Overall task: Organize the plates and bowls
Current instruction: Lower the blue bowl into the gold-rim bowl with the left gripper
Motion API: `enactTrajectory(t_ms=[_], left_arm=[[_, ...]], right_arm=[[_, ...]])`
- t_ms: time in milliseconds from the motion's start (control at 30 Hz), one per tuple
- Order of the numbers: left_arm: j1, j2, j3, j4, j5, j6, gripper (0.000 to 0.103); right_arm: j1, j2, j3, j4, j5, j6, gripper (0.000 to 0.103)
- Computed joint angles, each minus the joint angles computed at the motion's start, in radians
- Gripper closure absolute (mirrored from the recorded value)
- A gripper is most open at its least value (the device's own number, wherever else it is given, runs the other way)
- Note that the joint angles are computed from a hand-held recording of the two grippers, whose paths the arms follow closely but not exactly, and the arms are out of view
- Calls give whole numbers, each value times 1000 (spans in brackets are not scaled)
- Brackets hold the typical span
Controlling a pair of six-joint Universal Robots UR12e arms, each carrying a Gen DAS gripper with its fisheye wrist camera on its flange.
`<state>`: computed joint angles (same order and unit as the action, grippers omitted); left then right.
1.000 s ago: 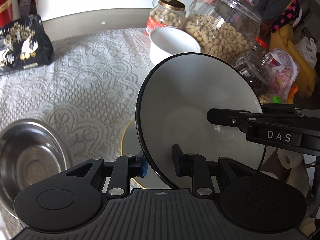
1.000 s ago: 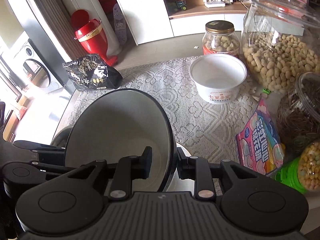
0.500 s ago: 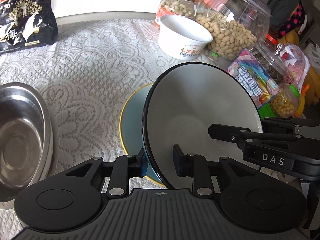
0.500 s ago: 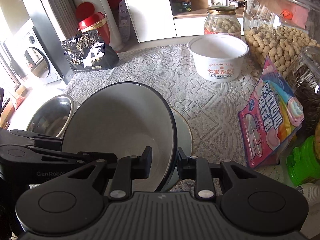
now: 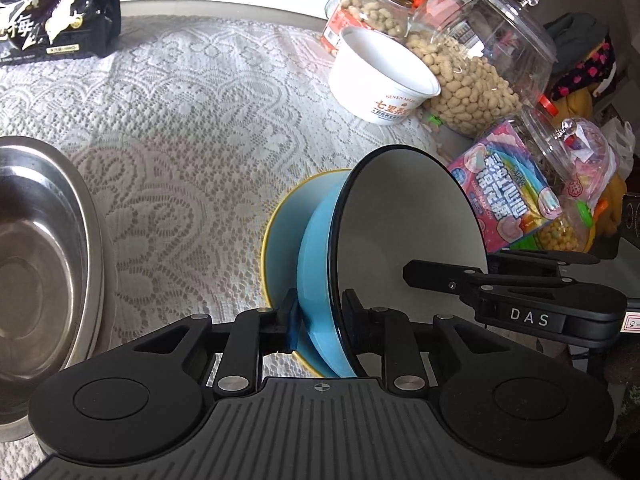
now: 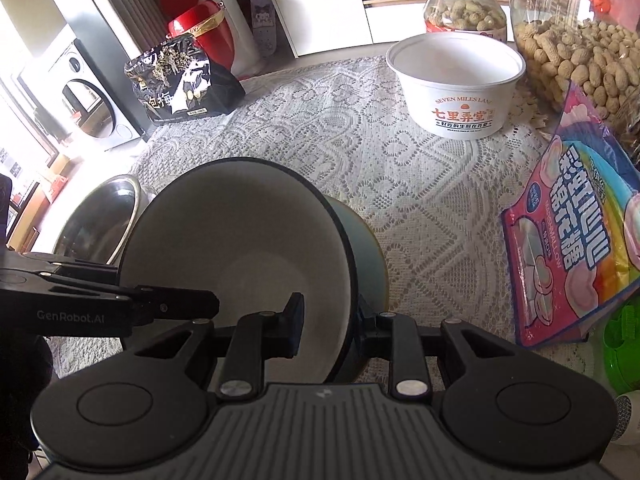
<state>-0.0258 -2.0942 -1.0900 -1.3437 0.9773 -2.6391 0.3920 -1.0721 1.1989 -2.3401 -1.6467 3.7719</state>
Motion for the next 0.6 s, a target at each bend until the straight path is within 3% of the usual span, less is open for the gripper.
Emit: enactTrajectory(t_ms=[300, 600], left_arm=[[-5, -8, 31, -43, 32, 52, 78], [-25, 2, 19, 33, 100, 78, 78]], right_arm=[[1, 6, -21, 40, 3, -30, 77], [-7, 9, -52, 119, 42, -24, 77]])
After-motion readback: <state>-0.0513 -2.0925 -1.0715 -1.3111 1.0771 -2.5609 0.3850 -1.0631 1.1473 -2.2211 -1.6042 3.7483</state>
